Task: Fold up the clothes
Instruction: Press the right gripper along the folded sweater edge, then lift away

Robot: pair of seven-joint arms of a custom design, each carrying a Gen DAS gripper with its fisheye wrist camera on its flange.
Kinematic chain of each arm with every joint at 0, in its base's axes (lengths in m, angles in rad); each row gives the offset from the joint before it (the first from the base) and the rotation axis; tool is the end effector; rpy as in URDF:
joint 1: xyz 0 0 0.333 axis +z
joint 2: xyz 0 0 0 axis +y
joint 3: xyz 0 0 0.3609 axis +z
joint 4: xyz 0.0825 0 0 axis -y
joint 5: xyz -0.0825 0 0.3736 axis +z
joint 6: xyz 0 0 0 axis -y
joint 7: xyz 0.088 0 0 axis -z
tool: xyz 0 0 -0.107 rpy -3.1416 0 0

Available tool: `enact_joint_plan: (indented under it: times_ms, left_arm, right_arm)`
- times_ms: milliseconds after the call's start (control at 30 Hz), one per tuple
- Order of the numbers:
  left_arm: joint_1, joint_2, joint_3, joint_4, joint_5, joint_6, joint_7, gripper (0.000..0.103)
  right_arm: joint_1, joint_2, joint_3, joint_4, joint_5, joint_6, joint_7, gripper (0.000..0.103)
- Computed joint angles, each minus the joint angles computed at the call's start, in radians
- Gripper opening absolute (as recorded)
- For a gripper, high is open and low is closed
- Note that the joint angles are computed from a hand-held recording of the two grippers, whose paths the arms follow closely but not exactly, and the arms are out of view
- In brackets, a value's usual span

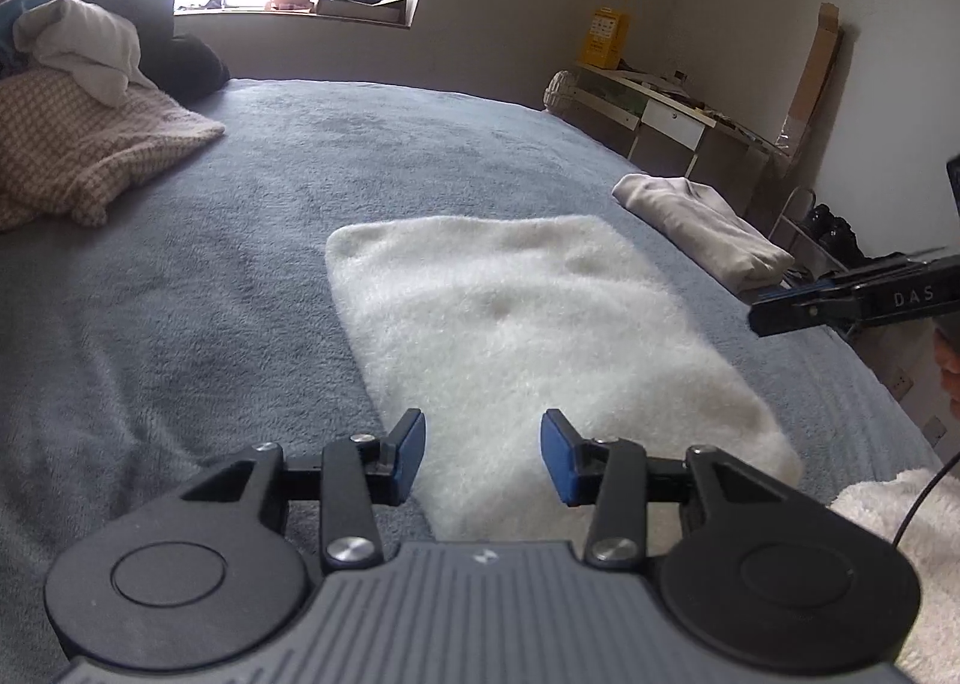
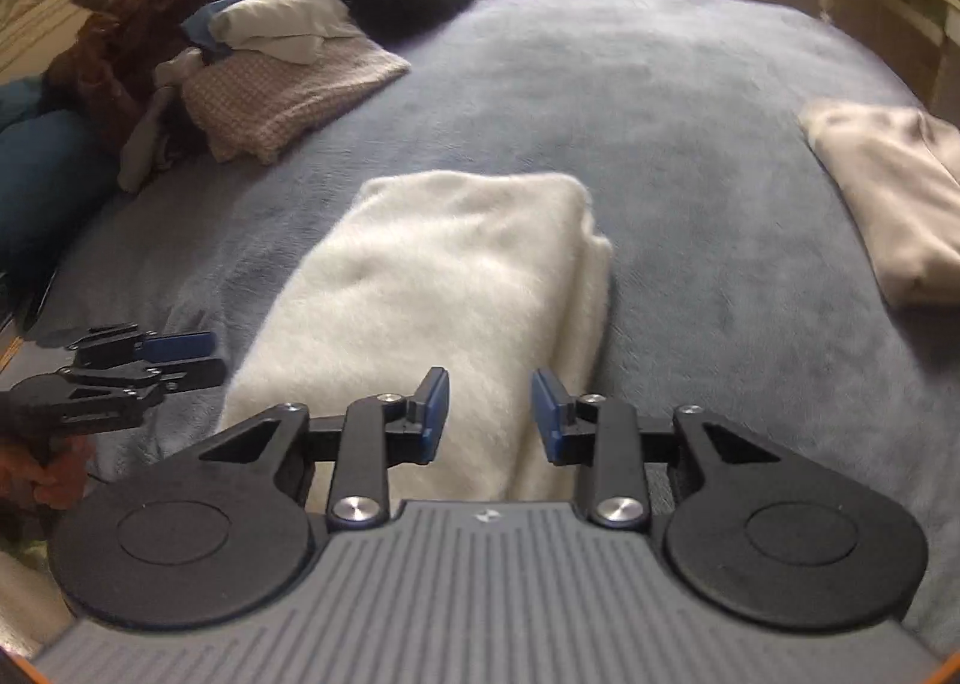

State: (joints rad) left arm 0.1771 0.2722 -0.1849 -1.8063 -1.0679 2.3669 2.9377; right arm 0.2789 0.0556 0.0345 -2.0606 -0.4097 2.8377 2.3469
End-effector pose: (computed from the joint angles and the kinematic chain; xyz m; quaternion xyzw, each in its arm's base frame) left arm 0.6602 -0.0040 0.4800 -0.3944 0.8055 -0.4360 0.0737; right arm 0.5637 0.2040 0.5396 -0.6179 0.6951 -0.2034 0.3061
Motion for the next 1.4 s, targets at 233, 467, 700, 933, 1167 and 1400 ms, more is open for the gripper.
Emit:
enact_joint_plan:
  times_ms: [233, 467, 700, 933, 1167, 1400]
  left_arm:
    - [-0.012, 0.016, -0.015, -0.019, -0.017, 0.034, 0.019, 0.047]
    - [-0.002, 0.029, -0.014, -0.007, -0.018, 0.015, -0.037, 0.052]
    - [0.004, 0.037, -0.015, 0.003, -0.009, 0.002, -0.064, 0.054]
    - [0.012, 0.033, -0.015, 0.007, -0.029, -0.010, -0.095, 0.050]
    - [-0.010, 0.042, -0.025, 0.050, -0.084, 0.037, -0.006, 0.049]
    - [-0.025, 0.091, -0.054, 0.064, -0.038, 0.101, -0.058, 0.049]
  right_arm:
    - [0.034, 0.158, -0.006, 0.140, 0.061, -0.161, -0.249, 0.014]
    - [0.072, 0.181, -0.054, 0.240, -0.069, -0.195, -0.209, 0.013]
    - [0.068, 0.212, -0.061, 0.275, -0.056, -0.216, -0.245, 0.011]
    - [0.057, 0.267, -0.104, 0.270, -0.123, -0.165, -0.108, 0.010]
    - [0.108, 0.265, -0.151, 0.365, -0.250, -0.190, -0.022, 0.009]
    - [0.047, 0.384, -0.117, 0.459, -0.098, -0.259, -0.084, 0.009]
